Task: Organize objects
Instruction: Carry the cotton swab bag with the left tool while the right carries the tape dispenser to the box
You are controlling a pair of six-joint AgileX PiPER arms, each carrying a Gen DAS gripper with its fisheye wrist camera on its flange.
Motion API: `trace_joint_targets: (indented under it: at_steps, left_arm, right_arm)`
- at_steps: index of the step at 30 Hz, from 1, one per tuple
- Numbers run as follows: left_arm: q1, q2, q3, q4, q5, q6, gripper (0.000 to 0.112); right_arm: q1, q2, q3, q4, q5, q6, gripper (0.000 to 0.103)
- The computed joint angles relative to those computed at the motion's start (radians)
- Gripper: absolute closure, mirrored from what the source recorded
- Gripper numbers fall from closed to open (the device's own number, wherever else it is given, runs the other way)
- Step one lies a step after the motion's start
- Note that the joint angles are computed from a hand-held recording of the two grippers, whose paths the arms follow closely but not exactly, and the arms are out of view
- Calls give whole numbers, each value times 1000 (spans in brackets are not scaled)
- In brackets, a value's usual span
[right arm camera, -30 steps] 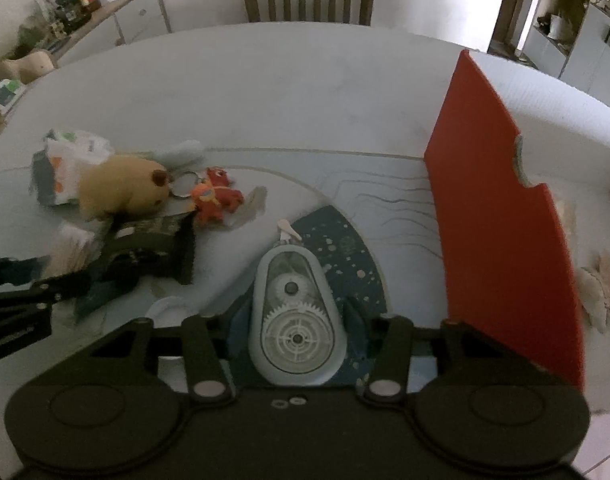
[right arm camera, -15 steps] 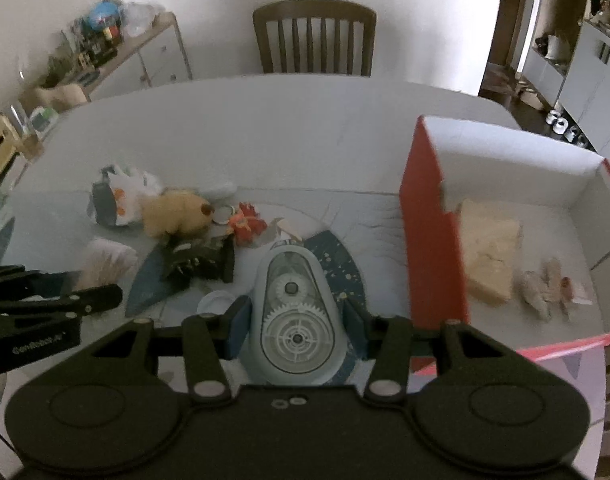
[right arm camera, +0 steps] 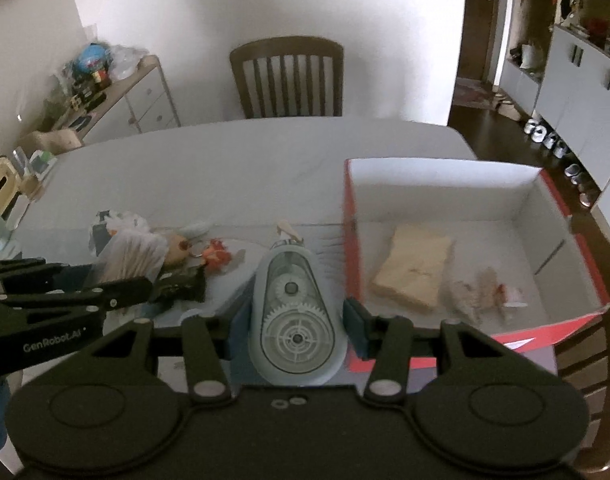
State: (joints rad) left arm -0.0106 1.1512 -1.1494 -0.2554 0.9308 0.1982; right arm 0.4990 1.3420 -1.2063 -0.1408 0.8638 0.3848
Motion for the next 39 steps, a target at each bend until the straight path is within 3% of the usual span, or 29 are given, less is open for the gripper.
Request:
trace_joint_targets:
  at_steps: [10,18,30,39]
  left_arm:
    - [-321,92,-112,243,-44,-334,78]
    - [-511,224,-237,407,-33,-542,78]
    - [-654,500,-488,507,2,-646,78]
    - [-680,687,-668,522,51,-639,78]
  right_arm:
    - [-223,-60,24,154,-10,-267,54]
    - [-453,-58,34,341,-6,-561,54]
    - [-727,52,-11,510,-8,-868,54]
    - [-778,191,-63,527,-54,-955,54]
